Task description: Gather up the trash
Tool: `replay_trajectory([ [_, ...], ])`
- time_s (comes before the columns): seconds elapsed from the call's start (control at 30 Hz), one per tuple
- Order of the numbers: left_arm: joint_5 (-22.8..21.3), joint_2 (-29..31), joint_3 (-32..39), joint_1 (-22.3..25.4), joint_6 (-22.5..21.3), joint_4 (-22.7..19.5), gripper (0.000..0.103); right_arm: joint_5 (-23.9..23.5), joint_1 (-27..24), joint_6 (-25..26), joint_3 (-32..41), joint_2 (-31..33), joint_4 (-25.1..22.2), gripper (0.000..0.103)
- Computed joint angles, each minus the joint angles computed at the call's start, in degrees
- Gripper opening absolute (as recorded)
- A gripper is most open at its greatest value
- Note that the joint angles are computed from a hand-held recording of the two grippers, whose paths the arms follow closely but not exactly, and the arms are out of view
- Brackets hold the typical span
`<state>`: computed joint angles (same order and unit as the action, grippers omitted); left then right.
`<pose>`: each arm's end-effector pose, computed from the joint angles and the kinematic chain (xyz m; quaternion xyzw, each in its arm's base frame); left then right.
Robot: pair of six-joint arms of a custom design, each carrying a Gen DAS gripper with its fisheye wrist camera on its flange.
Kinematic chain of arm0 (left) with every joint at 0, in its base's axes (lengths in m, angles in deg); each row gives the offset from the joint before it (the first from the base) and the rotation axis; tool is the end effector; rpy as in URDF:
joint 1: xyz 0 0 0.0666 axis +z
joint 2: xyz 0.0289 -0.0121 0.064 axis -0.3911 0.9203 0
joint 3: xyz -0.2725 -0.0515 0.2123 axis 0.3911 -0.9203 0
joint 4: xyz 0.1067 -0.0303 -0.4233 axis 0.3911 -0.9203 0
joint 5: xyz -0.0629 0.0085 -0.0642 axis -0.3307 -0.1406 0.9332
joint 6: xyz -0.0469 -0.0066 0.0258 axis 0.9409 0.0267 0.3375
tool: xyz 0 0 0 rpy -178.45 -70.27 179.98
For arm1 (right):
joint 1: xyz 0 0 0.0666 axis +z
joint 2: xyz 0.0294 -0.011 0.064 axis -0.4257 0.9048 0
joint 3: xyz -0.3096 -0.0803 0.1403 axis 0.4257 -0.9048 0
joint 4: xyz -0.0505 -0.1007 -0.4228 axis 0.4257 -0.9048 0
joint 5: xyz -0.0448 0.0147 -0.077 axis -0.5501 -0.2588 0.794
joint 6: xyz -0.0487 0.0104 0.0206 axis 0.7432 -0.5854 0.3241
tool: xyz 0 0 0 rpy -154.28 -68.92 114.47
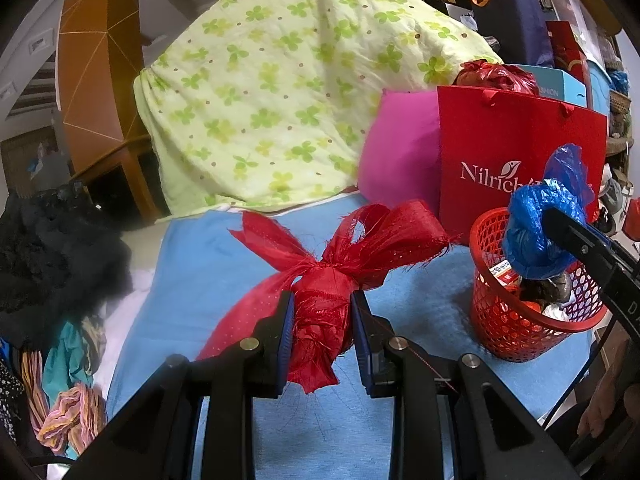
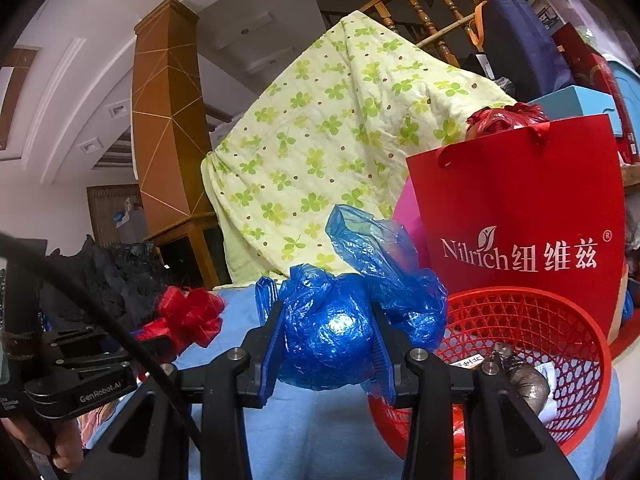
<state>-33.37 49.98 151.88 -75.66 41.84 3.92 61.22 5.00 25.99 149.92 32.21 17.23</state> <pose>0.3037 -0.3513 0.5702 -0.0013 0.8592 0.1177 0.4980 0.3080 0.1762 0.5204 -0.0705 0.7492 0.2399 0.6134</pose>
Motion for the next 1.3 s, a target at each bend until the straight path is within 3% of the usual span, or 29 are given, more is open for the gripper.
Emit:
replay_trajectory([
  [1.3, 2.43, -0.52, -1.06, -0.06, -5.78, 3.19, 0.029, 2.05, -0.72, -2.48, -2.13, -3.64, -0.45, 0.043],
])
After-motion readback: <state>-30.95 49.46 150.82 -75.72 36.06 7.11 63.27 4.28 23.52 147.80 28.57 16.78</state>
